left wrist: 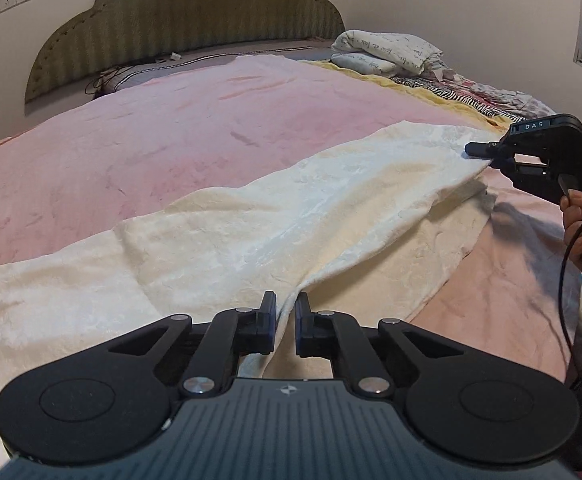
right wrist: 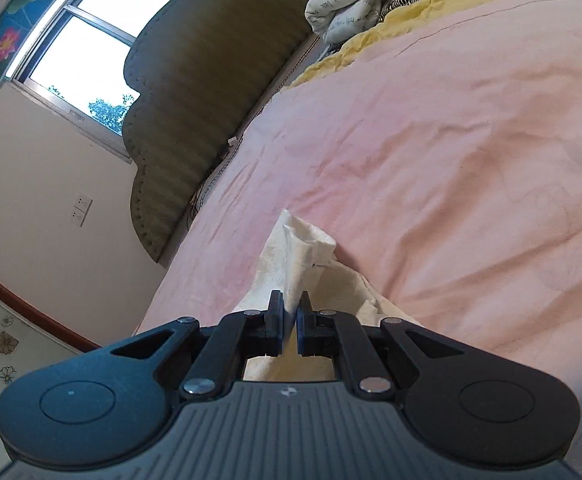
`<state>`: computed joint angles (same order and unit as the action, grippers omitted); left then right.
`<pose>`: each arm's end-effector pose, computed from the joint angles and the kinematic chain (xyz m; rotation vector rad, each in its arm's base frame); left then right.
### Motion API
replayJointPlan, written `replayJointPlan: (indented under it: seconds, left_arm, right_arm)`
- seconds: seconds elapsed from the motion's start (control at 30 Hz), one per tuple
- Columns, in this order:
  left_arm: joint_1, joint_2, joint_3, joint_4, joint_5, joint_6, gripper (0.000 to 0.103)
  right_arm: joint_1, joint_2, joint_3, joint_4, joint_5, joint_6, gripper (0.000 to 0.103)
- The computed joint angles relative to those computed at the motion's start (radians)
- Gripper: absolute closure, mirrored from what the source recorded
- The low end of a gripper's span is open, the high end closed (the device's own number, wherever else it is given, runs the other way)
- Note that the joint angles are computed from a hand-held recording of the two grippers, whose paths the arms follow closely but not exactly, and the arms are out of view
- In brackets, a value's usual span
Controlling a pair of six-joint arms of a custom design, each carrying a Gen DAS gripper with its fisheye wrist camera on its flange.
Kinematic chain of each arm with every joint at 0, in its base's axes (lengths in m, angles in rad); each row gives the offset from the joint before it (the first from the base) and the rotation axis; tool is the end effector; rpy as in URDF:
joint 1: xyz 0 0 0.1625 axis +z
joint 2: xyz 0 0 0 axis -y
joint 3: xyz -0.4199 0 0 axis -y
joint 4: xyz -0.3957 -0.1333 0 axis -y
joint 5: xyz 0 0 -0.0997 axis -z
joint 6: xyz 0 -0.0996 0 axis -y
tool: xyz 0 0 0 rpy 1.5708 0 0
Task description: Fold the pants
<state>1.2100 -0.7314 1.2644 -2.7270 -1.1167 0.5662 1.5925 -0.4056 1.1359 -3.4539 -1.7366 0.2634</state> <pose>-0.1121 -0.7984 0.2274 0.9639 2.3502 -0.7516 0.1344 -0.8081 0.1155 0.4548 2.5749 -1.7108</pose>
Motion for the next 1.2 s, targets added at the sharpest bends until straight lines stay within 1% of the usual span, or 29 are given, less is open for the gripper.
replayJointPlan:
  seconds: [0.13,0.2,0.27,0.3,0.4,0.47,0.53,0.57,0.6,0.63,0.67,0.7,0.73,0.77,0.8,0.83,0.87,0.93,0.97,1.0,1.03,1.07,1.1,1.13,1.2]
  left_arm:
    - [0.001,-0.042,0.028,0.037,-0.071,0.019,0.096]
    - [0.002,-0.056,0.040,0.065,-0.092,0.037,0.096]
    - [0.001,-0.061,0.053,0.079,-0.083,0.056,0.096]
    - [0.001,-0.061,0.059,0.082,-0.073,0.068,0.096]
    - [0.002,-0.054,0.052,0.113,-0.060,0.080,0.097]
    - [0.003,-0.043,0.039,0.145,-0.049,0.091,0.097]
    - [0.010,-0.041,0.030,0.167,-0.055,0.073,0.093]
    - [0.014,-0.045,0.028,0.179,-0.069,0.065,0.085]
    - [0.015,-0.049,0.026,0.188,-0.077,0.057,0.084]
    - [0.016,-0.056,0.029,0.190,-0.087,0.051,0.083]
    - [0.016,-0.064,0.032,0.190,-0.102,0.048,0.077]
    - [0.018,-0.070,0.034,0.190,-0.117,0.049,0.069]
    - [0.018,-0.076,0.041,0.179,-0.123,0.049,0.064]
    - [0.017,-0.082,0.049,0.160,-0.124,0.050,0.057]
    - [0.014,-0.088,0.060,0.133,-0.122,0.052,0.054]
    - [0.014,-0.092,0.066,0.115,-0.120,0.053,0.054]
    - [0.011,-0.095,0.070,0.098,-0.113,0.047,0.054]
    - [0.008,-0.103,0.080,0.057,-0.087,0.032,0.053]
    - [0.008,-0.107,0.084,0.037,-0.066,0.020,0.052]
    - [0.009,-0.109,0.083,0.026,-0.048,0.007,0.050]
    - [0.011,-0.113,0.080,0.022,-0.024,-0.014,0.049]
    - [0.013,-0.115,0.075,0.020,0.001,-0.037,0.049]
    - [0.014,-0.118,0.073,0.014,0.026,-0.057,0.049]
    - [0.015,-0.122,0.072,0.007,0.052,-0.076,0.049]
    - [0.019,-0.134,0.074,-0.005,0.090,-0.124,0.049]
  right_arm:
    - [0.007,-0.042,0.064,-0.046,0.003,-0.063,0.096]
    - [0.005,-0.062,0.091,-0.031,-0.023,-0.083,0.096]
    - [-0.001,-0.069,0.108,-0.005,-0.050,-0.076,0.096]
    - [-0.006,-0.072,0.120,0.002,-0.050,-0.060,0.096]
    - [-0.017,-0.073,0.134,0.006,-0.052,-0.049,0.096]
    - [-0.012,-0.069,0.119,0.033,-0.077,-0.065,0.095]
    - [0.000,-0.064,0.100,0.062,-0.123,-0.086,0.093]
    - [0.011,-0.059,0.092,0.052,-0.161,-0.091,0.092]
    - [0.031,-0.043,0.071,0.030,-0.240,-0.112,0.082]
    - [0.053,-0.013,0.035,-0.020,-0.345,-0.153,0.069]
    - [0.074,0.034,-0.017,-0.112,-0.440,-0.231,0.063]
    - [0.091,0.075,-0.068,-0.189,-0.493,-0.320,0.061]
    - [0.111,0.099,-0.103,-0.225,-0.504,-0.401,0.061]
    - [0.130,0.102,-0.102,-0.219,-0.473,-0.467,0.061]
    - [0.138,0.088,-0.079,-0.171,-0.401,-0.511,0.060]
    - [0.141,0.070,-0.052,-0.082,-0.302,-0.553,0.054]
    - [0.146,0.065,-0.055,0.023,-0.226,-0.582,0.050]
    - [0.148,0.064,-0.074,0.233,-0.095,-0.592,0.049]
    - [0.150,0.074,-0.099,0.317,-0.066,-0.597,0.049]
    - [0.155,0.098,-0.138,0.395,-0.055,-0.615,0.049]
    - [0.161,0.122,-0.175,0.452,-0.076,-0.627,0.046]
    - [0.166,0.147,-0.213,0.493,-0.112,-0.633,0.043]
    - [0.173,0.173,-0.236,0.492,-0.152,-0.651,0.043]
    - [0.182,0.186,-0.234,0.449,-0.181,-0.678,0.042]
    - [0.207,0.224,-0.275,0.405,-0.243,-0.713,0.041]
